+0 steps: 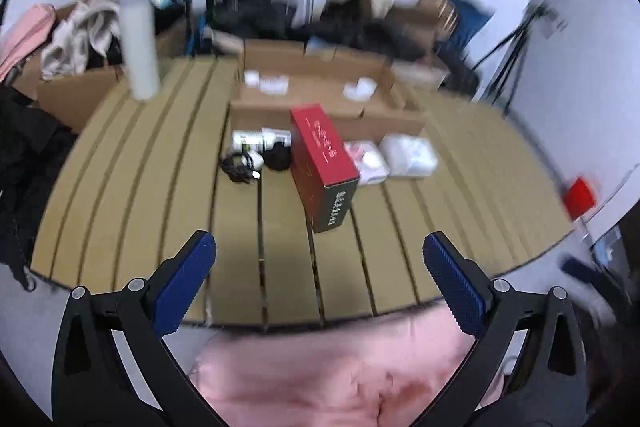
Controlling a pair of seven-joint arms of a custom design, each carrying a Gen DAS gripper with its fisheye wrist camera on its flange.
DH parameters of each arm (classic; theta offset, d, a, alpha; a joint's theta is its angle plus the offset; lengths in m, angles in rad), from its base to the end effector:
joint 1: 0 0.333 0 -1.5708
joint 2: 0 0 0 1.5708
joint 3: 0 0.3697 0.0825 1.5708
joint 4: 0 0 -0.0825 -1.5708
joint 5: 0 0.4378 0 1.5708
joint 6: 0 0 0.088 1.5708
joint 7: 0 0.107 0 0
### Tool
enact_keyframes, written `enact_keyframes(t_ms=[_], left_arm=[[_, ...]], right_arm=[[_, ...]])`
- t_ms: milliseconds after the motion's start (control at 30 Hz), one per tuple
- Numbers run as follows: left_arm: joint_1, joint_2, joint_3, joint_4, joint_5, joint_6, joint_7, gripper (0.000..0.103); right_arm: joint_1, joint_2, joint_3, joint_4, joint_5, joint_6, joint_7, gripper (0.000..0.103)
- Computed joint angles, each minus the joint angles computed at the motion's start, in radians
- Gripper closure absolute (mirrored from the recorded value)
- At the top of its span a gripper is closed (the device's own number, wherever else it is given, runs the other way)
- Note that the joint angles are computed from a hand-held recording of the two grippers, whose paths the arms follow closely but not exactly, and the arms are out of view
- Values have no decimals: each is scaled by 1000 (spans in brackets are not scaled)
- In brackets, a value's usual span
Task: Organize objects
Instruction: 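Pull back and grasp the red printed box with the left gripper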
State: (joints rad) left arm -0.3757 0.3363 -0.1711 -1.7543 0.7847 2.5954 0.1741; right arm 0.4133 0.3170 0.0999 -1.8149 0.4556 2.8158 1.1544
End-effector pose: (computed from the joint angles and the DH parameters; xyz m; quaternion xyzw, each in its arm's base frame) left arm 0.6375 -0.3879 0.4568 -0.7547 0.5573 -0.2813 0.2018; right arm 0.6600 0.3382 0.4642 -0.8100 0.4634 -0.1048 0.3437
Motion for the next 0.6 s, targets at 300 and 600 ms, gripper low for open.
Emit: enact_keyframes(t_ms=[300, 600], left_arm=[[26, 232, 36, 219, -128, 29, 62, 71], [-20, -11, 124, -235, -35, 349, -290, 56]], right_arm=[[-2, 41, 1, 28, 6, -64, 0, 20], [-62, 220, 89, 235, 153, -170, -72, 20]])
